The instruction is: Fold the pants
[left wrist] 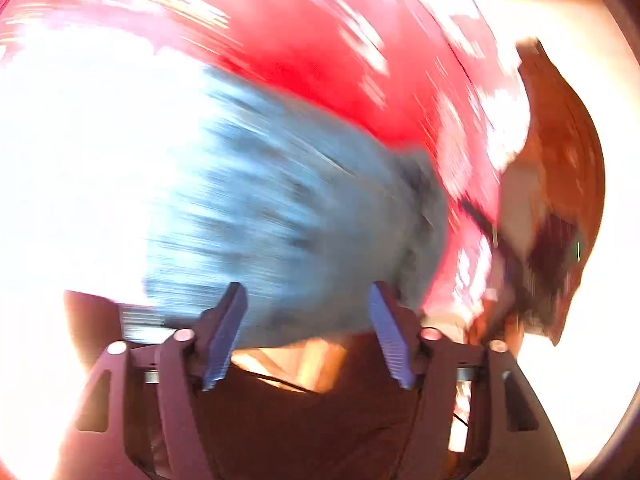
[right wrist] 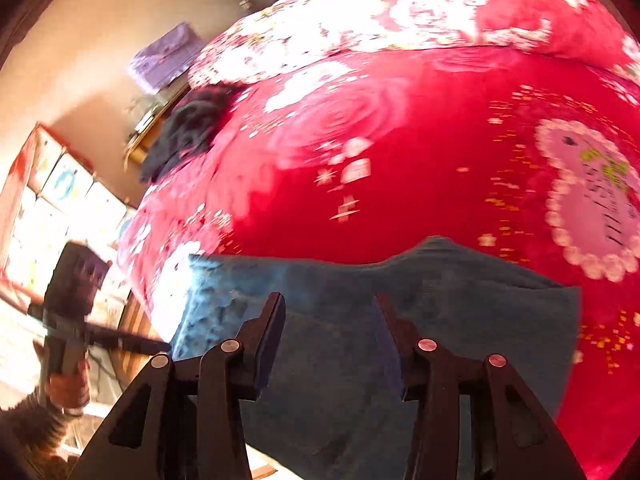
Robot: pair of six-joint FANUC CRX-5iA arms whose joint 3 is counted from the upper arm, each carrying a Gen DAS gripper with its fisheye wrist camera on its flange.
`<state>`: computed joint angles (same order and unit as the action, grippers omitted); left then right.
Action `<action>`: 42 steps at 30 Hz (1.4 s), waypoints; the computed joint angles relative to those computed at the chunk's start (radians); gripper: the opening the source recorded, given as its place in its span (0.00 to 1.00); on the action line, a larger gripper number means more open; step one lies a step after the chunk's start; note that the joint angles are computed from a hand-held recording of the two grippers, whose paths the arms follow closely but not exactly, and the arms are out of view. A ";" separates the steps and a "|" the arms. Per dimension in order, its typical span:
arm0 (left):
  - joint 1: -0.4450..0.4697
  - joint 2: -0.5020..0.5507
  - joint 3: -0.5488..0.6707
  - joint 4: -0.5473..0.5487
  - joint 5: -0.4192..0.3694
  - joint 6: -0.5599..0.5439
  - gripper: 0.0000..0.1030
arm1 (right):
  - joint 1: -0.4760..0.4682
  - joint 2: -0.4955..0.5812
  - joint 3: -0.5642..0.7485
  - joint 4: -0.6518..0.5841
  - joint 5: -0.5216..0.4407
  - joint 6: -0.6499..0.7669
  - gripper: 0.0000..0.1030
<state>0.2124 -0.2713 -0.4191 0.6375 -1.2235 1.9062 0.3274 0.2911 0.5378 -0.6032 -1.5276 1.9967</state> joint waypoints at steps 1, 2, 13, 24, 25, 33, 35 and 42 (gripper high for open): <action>0.057 -0.033 -0.005 -0.041 -0.038 0.015 0.64 | 0.046 -0.028 -0.041 0.011 0.004 0.038 0.51; 0.112 -0.064 -0.018 -0.061 -0.069 0.012 0.64 | 0.094 -0.058 -0.090 0.029 0.014 0.083 0.51; 0.206 0.056 -0.047 -0.023 -0.096 -0.218 0.64 | 0.506 -0.290 -0.494 0.363 0.217 0.224 0.51; 0.113 0.283 0.132 -0.049 -0.114 -0.274 0.82 | 0.653 -0.307 -0.636 0.555 0.403 0.100 0.55; 0.103 0.286 0.139 -0.051 -0.115 -0.289 0.82 | 0.646 -0.311 -0.638 0.546 0.409 0.112 0.52; 0.063 0.256 0.149 -0.053 -0.090 -0.294 0.17 | 0.534 -0.306 -0.527 0.360 0.349 0.159 0.13; 0.069 0.235 0.134 -0.018 -0.076 -0.293 0.14 | 0.485 -0.306 -0.492 0.307 0.339 0.152 0.12; -0.020 0.269 0.252 0.033 -0.049 -0.271 0.14 | 0.237 -0.286 -0.356 0.103 0.263 0.078 0.12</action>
